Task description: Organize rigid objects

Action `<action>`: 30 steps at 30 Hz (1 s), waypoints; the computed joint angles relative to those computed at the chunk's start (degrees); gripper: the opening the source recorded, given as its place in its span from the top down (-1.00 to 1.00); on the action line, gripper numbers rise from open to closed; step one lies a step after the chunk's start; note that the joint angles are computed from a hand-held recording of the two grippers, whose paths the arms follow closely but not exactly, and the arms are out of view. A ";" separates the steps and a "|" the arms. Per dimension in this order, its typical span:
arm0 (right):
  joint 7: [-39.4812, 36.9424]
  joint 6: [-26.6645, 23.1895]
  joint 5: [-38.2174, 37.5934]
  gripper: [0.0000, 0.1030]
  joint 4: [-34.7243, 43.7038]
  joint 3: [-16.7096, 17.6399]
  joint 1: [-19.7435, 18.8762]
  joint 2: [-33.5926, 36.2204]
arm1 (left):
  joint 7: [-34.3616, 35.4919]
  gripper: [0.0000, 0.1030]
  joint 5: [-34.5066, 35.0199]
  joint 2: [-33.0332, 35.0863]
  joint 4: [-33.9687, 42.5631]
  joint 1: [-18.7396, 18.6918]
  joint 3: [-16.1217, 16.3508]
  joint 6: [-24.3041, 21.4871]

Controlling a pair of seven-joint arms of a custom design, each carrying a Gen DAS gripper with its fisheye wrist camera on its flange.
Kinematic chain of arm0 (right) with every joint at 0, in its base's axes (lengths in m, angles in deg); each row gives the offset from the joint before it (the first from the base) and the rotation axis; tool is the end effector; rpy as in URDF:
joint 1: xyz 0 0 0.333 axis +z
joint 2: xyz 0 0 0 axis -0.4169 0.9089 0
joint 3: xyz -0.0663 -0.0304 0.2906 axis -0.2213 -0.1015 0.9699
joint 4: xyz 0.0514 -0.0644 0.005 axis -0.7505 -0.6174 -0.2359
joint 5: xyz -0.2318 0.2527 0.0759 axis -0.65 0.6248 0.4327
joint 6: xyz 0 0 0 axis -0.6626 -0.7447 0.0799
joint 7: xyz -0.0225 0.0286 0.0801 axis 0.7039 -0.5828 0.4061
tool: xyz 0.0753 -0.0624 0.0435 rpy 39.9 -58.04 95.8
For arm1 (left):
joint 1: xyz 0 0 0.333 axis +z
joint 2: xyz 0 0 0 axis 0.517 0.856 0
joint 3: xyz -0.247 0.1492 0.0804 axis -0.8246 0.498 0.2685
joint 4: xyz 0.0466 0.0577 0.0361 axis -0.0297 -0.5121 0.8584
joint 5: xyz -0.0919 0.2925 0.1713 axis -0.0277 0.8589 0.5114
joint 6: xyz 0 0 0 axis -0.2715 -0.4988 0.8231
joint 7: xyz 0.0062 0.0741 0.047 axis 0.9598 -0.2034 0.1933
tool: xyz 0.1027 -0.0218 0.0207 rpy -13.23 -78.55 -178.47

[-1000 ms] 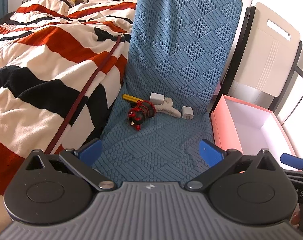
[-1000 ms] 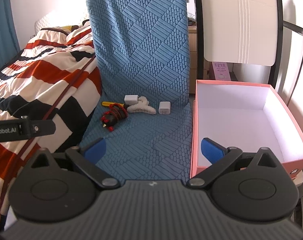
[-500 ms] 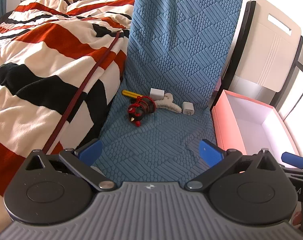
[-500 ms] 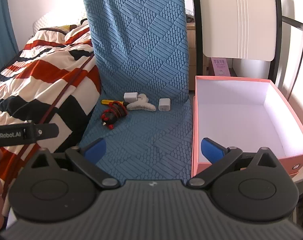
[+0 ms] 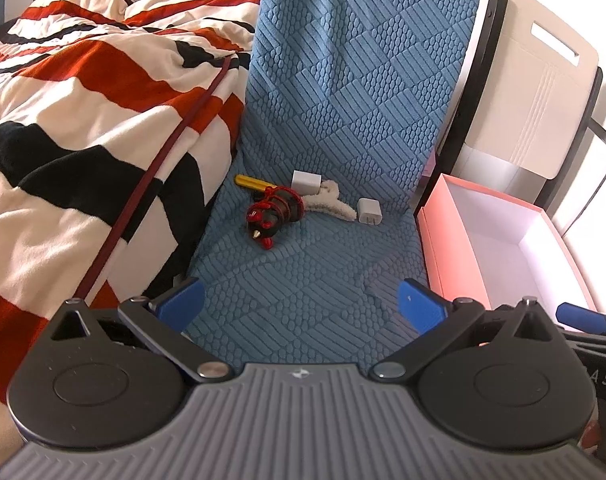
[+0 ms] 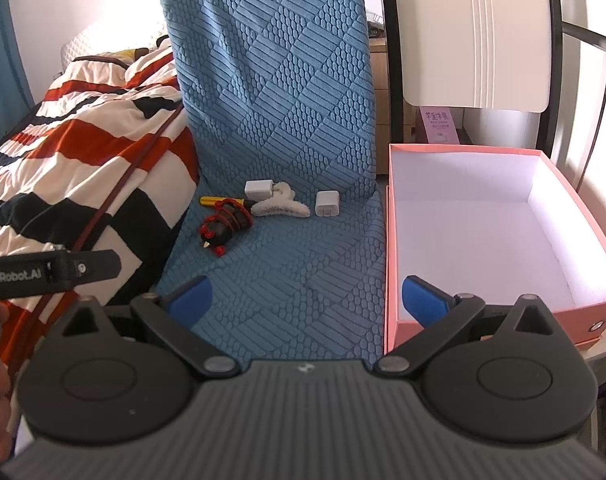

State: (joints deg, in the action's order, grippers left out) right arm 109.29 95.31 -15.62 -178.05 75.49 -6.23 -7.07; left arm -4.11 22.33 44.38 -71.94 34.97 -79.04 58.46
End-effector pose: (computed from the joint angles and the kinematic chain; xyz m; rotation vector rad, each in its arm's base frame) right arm 0.4334 0.1419 0.6773 -1.8465 1.4648 -0.5240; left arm 0.3987 -0.1184 0.6609 -1.9799 1.4791 -0.8254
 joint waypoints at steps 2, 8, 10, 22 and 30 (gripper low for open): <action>0.13 -0.15 0.05 -1.00 0.21 0.06 0.01 0.23 | 0.08 -1.00 0.13 0.19 0.07 0.04 0.03 0.14; 0.19 -0.41 0.13 -1.00 0.40 0.16 0.03 0.83 | 0.42 -1.00 -0.27 0.95 -0.14 -0.02 0.61 0.74; 0.30 -0.44 0.12 -1.00 0.62 0.23 -0.05 1.22 | 0.72 -1.00 -0.32 1.29 -0.24 -0.03 0.78 1.16; 1.38 -0.43 -0.13 -1.00 2.47 1.00 -0.55 4.79 | 1.82 -1.00 -0.06 4.32 -0.65 0.76 1.61 3.96; 1.82 -0.53 -1.23 -1.00 4.09 1.69 -0.80 7.25 | 2.74 -1.00 0.05 6.58 -0.05 1.04 2.46 5.50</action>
